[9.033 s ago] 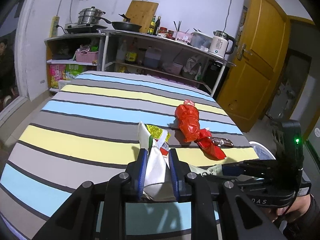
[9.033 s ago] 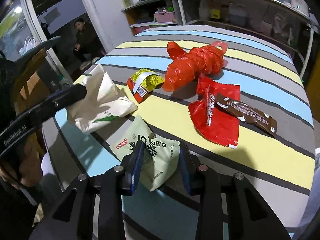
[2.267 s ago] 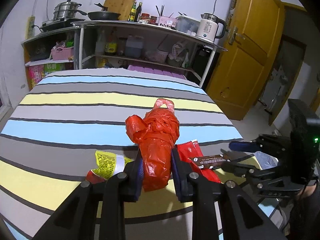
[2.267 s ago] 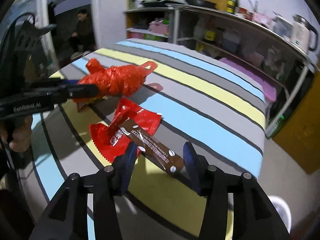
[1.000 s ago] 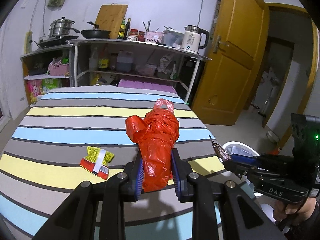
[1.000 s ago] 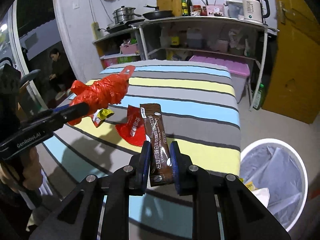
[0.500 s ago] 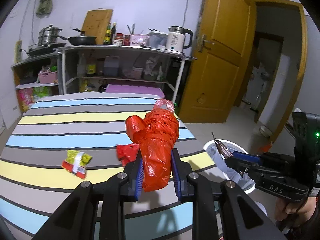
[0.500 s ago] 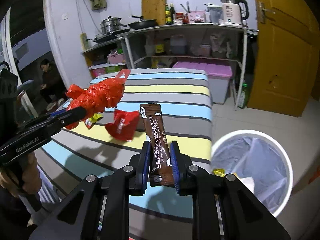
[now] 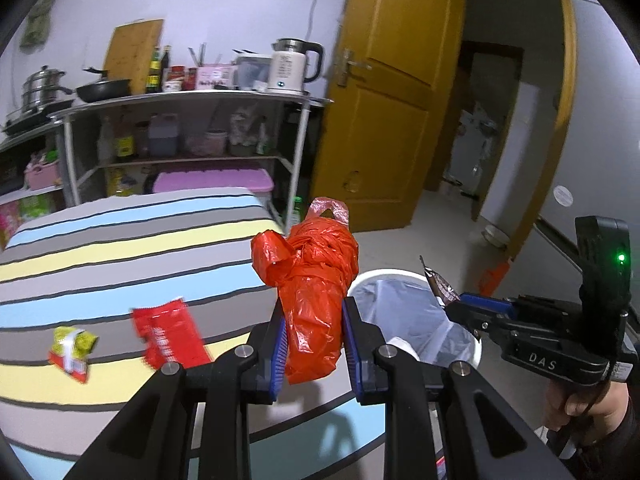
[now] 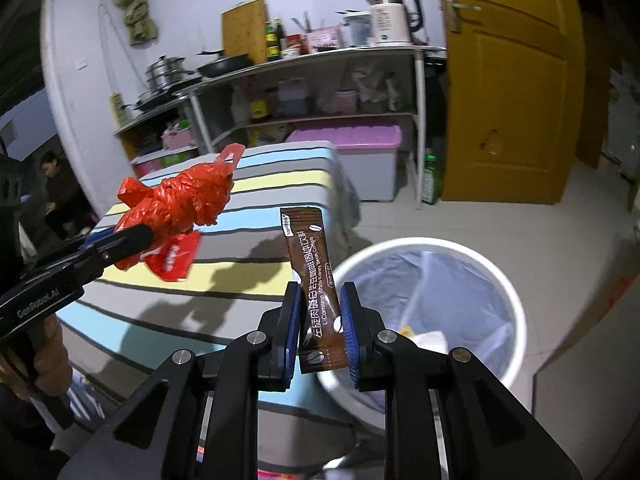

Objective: Collect trash
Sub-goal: 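Carry the red bag and chocolate bar over the white bin and open both tools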

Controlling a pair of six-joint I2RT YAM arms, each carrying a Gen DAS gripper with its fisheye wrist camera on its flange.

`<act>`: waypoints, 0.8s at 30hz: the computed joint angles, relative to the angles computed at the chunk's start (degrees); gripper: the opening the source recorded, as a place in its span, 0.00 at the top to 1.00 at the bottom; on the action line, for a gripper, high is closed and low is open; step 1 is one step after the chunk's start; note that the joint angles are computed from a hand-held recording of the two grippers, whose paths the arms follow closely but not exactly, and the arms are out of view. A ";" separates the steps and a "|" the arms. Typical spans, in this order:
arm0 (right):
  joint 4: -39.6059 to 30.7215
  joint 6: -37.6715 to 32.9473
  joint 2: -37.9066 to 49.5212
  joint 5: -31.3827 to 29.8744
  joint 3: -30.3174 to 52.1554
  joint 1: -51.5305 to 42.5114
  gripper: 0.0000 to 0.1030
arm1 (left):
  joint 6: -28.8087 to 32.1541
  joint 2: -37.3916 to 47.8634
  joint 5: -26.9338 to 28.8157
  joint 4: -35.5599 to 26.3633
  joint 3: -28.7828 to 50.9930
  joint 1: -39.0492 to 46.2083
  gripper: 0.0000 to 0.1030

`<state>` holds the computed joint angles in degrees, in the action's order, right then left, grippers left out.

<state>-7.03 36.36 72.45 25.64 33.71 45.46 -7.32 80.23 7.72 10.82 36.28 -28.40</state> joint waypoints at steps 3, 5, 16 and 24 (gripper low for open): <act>-0.57 0.43 -2.90 -0.48 -2.61 -2.27 0.80 | -0.25 3.41 -0.26 0.84 2.14 -2.48 0.76; -1.19 0.59 -4.76 -0.74 -3.96 -3.42 0.80 | -0.25 5.63 -0.56 1.07 3.79 -3.99 0.76; -0.09 -1.19 -8.33 -5.01 -8.70 -11.80 0.80 | -0.77 15.50 -0.71 1.85 10.68 -9.31 0.75; 2.51 -2.38 -5.56 -8.11 -9.94 -16.02 0.79 | -0.90 22.51 0.32 0.46 16.19 -11.12 0.75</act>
